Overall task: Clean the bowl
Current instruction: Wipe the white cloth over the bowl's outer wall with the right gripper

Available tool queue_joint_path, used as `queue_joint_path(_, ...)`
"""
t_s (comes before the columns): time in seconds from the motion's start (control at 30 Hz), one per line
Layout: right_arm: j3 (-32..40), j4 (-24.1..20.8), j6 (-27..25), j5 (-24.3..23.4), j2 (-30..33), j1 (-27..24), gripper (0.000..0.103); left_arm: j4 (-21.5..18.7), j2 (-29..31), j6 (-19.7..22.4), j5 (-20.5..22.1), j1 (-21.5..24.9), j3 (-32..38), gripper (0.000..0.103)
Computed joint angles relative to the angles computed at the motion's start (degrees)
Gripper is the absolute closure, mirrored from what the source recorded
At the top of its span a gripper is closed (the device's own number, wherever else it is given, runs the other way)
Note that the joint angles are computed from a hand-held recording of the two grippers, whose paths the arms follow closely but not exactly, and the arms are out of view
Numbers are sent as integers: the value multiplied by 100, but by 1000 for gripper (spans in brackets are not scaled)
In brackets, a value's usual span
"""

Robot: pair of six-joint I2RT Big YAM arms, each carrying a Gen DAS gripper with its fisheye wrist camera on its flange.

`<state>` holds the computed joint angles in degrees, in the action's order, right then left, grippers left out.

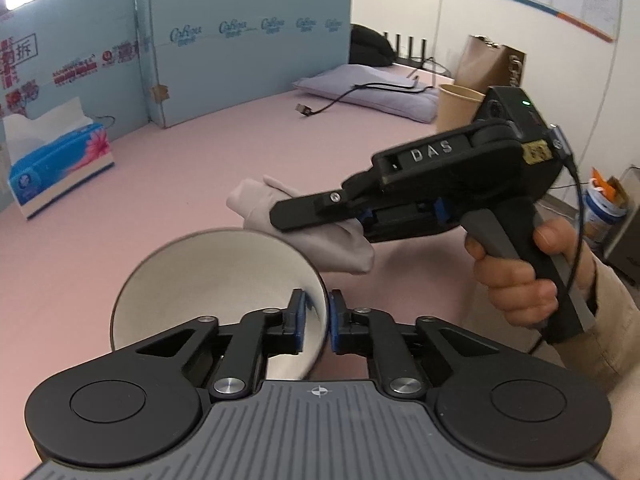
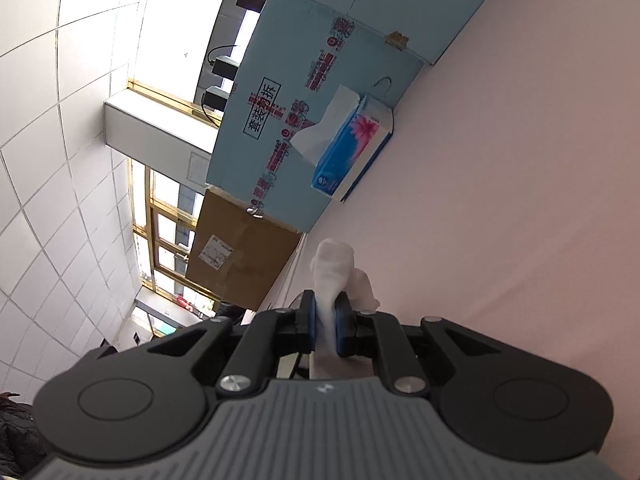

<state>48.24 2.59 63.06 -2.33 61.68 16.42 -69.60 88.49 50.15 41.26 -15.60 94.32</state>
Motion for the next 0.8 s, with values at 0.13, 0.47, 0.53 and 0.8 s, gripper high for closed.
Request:
queue_joint_path(0.13, 51, 21, 41, 15, 55, 89, 91, -104, -63, 58, 128, 177, -62, 88)
queue_joint_path(0.47, 285, 63, 166, -81, 356, -33, 91, -83, -135, 119, 274, 255, -179, 87)
queue_joint_path(0.53, 396, 57, 140, -162, 477, -75, 91, -92, -132, 121, 288, 259, -175, 87)
queue_joint_path(0.8, 734, 73, 103, -479, 882, -187, 91, -49, -127, 73, 297, 249, -183, 86)
